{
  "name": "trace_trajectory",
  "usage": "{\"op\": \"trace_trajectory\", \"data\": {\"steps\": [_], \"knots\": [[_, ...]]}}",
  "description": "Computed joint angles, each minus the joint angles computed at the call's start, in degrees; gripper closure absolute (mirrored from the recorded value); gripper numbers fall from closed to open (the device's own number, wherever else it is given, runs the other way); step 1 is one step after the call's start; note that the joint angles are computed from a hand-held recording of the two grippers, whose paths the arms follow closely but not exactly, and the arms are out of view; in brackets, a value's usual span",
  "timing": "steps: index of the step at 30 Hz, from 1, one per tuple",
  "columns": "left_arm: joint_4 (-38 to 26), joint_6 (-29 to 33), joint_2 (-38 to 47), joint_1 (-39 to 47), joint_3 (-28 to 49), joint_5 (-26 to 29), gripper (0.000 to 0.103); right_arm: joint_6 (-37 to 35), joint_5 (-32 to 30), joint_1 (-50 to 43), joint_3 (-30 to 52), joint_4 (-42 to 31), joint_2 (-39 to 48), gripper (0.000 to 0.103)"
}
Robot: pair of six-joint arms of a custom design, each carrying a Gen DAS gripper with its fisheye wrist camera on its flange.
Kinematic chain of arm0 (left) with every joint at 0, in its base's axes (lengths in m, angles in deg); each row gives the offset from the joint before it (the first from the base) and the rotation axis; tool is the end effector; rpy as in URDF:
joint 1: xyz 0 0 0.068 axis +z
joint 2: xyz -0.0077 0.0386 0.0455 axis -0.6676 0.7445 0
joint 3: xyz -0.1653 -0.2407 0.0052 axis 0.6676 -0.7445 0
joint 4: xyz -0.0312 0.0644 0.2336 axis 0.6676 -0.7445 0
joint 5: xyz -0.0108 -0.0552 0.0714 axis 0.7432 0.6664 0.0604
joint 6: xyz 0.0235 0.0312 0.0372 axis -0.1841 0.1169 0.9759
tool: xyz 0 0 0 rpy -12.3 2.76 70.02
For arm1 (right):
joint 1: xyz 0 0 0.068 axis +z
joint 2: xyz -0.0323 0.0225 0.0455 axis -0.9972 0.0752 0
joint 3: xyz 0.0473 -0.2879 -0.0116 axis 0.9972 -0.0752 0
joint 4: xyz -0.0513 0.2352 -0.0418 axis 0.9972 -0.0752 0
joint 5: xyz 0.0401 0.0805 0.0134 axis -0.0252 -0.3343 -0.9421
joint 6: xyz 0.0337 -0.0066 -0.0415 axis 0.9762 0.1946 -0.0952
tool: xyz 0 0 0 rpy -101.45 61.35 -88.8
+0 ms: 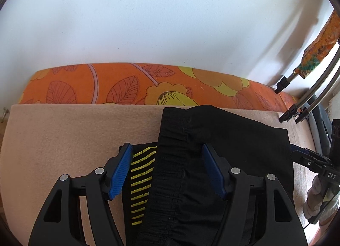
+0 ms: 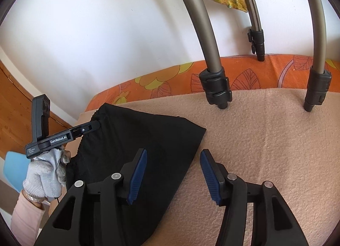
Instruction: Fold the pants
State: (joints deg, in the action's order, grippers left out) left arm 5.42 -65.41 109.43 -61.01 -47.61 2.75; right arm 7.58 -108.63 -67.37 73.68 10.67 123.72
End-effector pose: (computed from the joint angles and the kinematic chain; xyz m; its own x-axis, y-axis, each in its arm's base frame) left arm 0.2379 -0.0764 0.0639 -0.7887 -0.3492 -0.5059 -0.2843 0.9369 -0.2035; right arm 0.3136 0.1254 0.0639 -0.7966 -0.2900 -0.5305 -0.5633 0.6746 0.4770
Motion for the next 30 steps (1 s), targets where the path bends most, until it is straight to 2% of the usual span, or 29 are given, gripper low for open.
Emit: {"op": "trace_trajectory", "data": {"steps": [2,5,6,7,10,16,17,18,23,25,30], "knots": [[-0.1,-1.06,-2.95,-0.77,-2.05,1.28,0.036,1.21,-0.75,0.02,-0.03,0.81,0.54,0.047],[-6.57,-2.58,-2.22,-3.06,-1.26,-0.64,0.036,1.05,-1.98,-0.21,0.43,0.87,1.32,0.048],[-6.98,-3.52,-1.15,-3.82,-1.62,-1.16,0.037,1.15,-1.78,0.06,0.47,1.05,1.4,0.048],[-4.38,-4.04,-1.09,-5.35,-3.49,-2.98,0.036,1.32,-1.48,0.36,0.51,1.3,1.52,0.048],[-4.73,-5.85,-2.02,-7.56,-5.11,-4.5,0.036,0.83,-1.57,0.31,0.44,1.14,1.41,0.048],[-12.91,-0.92,-10.39,-4.4,-1.79,-2.13,0.036,0.33,-1.29,0.95,0.92,0.52,1.58,0.048],[-13.68,0.46,-10.69,-3.25,-0.45,-1.2,0.031,0.32,-0.75,1.1,1.07,0.56,1.51,0.048],[-14.43,1.82,-9.95,-1.97,1.33,0.1,0.027,0.51,-0.24,1.43,1.37,0.66,1.64,0.047],[-15.98,5.28,-0.62,1.94,8.8,0.59,0.026,1.65,0.65,2.3,3.46,0.61,3.16,0.045],[-14.67,5.82,3.13,2.29,9.95,0.19,0.026,1.88,1.21,2.9,3.75,1.1,3.48,0.042],[-3.51,5.14,5.7,1.04,5.61,-1.89,0.026,1.42,3.75,5.59,3.43,3.24,3.97,0.044]]}}
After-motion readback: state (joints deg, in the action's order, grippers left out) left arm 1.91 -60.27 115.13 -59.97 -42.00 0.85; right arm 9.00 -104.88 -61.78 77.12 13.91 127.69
